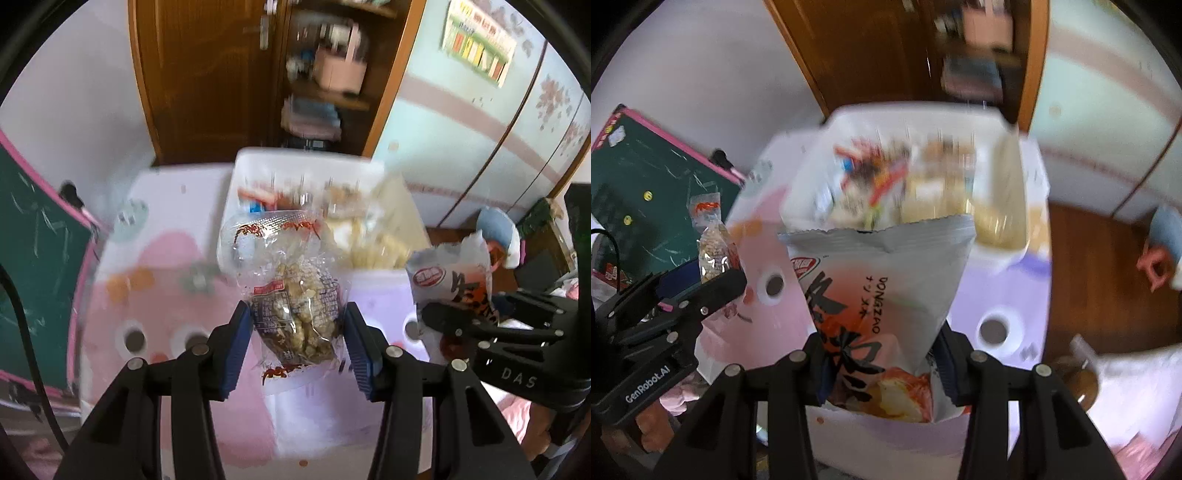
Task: Organize snacks
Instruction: 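Lift both packs over the white tray and open both tools to drop them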
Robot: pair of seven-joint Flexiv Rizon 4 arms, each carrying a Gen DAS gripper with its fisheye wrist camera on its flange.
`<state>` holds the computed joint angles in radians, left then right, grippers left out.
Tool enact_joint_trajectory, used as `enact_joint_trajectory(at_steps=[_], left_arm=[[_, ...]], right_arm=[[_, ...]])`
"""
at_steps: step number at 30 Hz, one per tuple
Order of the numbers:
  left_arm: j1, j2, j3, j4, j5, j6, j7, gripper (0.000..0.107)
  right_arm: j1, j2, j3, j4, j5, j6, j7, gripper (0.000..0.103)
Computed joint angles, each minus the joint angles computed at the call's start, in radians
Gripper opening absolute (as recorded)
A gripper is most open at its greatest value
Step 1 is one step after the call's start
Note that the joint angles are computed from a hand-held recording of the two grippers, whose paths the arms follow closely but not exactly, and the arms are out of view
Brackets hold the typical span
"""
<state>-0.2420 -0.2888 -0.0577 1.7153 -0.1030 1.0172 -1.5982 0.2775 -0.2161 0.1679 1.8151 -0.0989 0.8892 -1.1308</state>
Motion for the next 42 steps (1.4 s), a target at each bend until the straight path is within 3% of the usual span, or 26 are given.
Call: enact_joint_trajectory(at_steps=[7, 12, 21, 38, 40, 41, 42], left_arm=[[-0.005, 0.01, 0.004, -0.117, 0.032, 0.011, 0.004, 0.048], [-0.011, -0.038, 0.011, -0.253, 0.068, -0.023, -0.011, 0.048], [-0.027, -0.202, 0.039, -0.5, 0.107, -0.145, -0.065, 0.048], [-0.042, -0.459, 0.057, -0.788, 0.106, -0.338, -0.049, 0.049], [-0.045, -0.489, 0.063, -0.82, 0.109, -0.361, -0.052, 0.05], [-0.047, -0.498, 0.066, -0.829, 0.112, -0.366, -0.056, 0.058], [-0.047, -0.509, 0.066, -0.84, 0.111, -0.375, -0.053, 0.073]], right_arm=[[0.009, 0.011, -0.035, -0.112, -0.124, 0.031, 0.01, 0.045], [0.009, -0.035, -0.057, -0.225, -0.17, 0.028, 0.016, 0.045], [-0.009, -0.177, -0.075, -0.449, -0.122, -0.067, -0.011, 0.045], [-0.039, -0.414, -0.067, -0.708, -0.01, -0.254, -0.084, 0.046], [-0.042, -0.436, -0.066, -0.725, 0.005, -0.271, -0.085, 0.046], [-0.042, -0.446, -0.066, -0.736, 0.009, -0.284, -0.088, 0.047], [-0.042, -0.46, -0.066, -0.751, 0.013, -0.307, -0.088, 0.047]])
